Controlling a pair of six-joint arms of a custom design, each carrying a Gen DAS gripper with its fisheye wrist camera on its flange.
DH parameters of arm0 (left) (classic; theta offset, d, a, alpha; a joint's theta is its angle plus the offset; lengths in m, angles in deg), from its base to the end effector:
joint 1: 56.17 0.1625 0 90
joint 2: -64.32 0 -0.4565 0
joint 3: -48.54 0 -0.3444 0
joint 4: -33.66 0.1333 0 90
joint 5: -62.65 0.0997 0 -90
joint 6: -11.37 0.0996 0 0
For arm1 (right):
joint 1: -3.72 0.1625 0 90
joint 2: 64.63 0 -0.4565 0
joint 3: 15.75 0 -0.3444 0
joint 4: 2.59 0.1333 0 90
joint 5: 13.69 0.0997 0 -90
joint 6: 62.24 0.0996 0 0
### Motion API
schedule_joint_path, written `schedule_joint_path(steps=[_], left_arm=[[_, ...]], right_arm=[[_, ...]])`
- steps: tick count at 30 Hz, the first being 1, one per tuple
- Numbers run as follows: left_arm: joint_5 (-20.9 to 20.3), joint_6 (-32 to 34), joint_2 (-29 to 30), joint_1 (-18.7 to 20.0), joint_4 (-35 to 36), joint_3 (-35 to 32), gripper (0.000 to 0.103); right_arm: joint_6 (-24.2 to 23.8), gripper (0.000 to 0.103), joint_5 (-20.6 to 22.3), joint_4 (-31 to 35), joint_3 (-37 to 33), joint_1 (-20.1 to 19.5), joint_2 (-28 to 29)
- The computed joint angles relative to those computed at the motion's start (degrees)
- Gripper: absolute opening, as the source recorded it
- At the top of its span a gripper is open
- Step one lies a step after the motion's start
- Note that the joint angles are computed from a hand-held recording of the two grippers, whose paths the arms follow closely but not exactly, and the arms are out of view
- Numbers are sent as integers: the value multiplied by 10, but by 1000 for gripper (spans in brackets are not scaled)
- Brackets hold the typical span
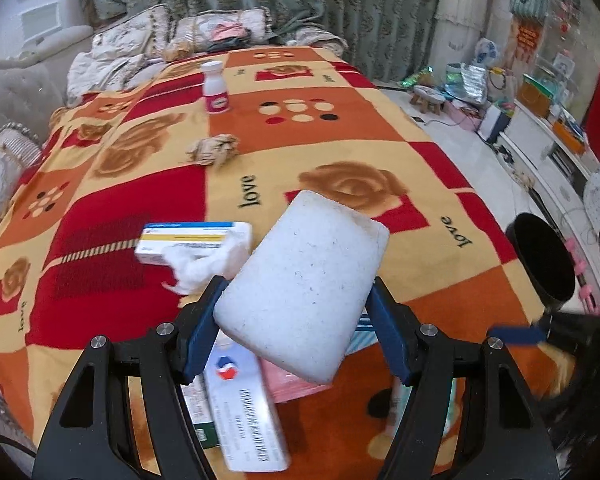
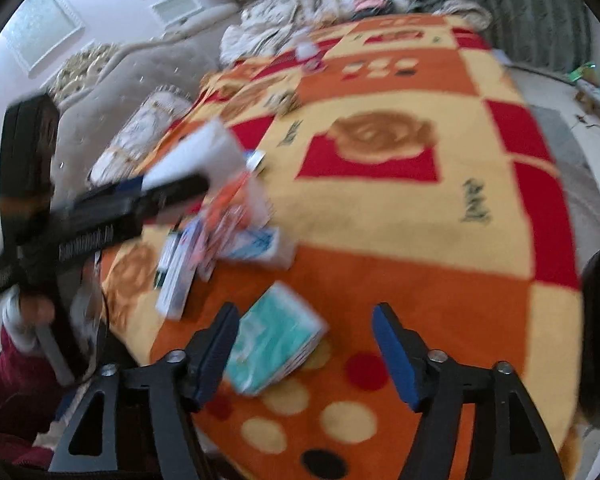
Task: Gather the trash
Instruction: 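Lift the foam block and tissue pack and carry both toward the black bin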
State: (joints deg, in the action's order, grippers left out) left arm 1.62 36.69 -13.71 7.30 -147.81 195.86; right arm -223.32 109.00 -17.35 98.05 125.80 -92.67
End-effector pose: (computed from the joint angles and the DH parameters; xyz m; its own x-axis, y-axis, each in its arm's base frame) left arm 0.0098 -0.3868 0.2439 -0.6045 0.5597 -0.5669 0.7436 0.6517 -0.1494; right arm 0.2593 -0.2640 -0.0781 -0.9257 -0.0221 0.3775 -0.2135 0.8545 -0.4736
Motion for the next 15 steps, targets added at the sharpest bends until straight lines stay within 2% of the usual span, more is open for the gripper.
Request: schedule_joint_path(steps=[3, 9, 15], left_arm=[[1, 3, -5, 12, 7, -8, 69], [-5, 10, -12, 23, 10, -8, 69], [-12, 12, -17, 34, 14, -13, 69]], right_arm=[[16, 72, -6, 48, -44, 7, 40], [49, 73, -14, 99, -109, 11, 94], [61, 76, 35, 155, -179, 25, 136]])
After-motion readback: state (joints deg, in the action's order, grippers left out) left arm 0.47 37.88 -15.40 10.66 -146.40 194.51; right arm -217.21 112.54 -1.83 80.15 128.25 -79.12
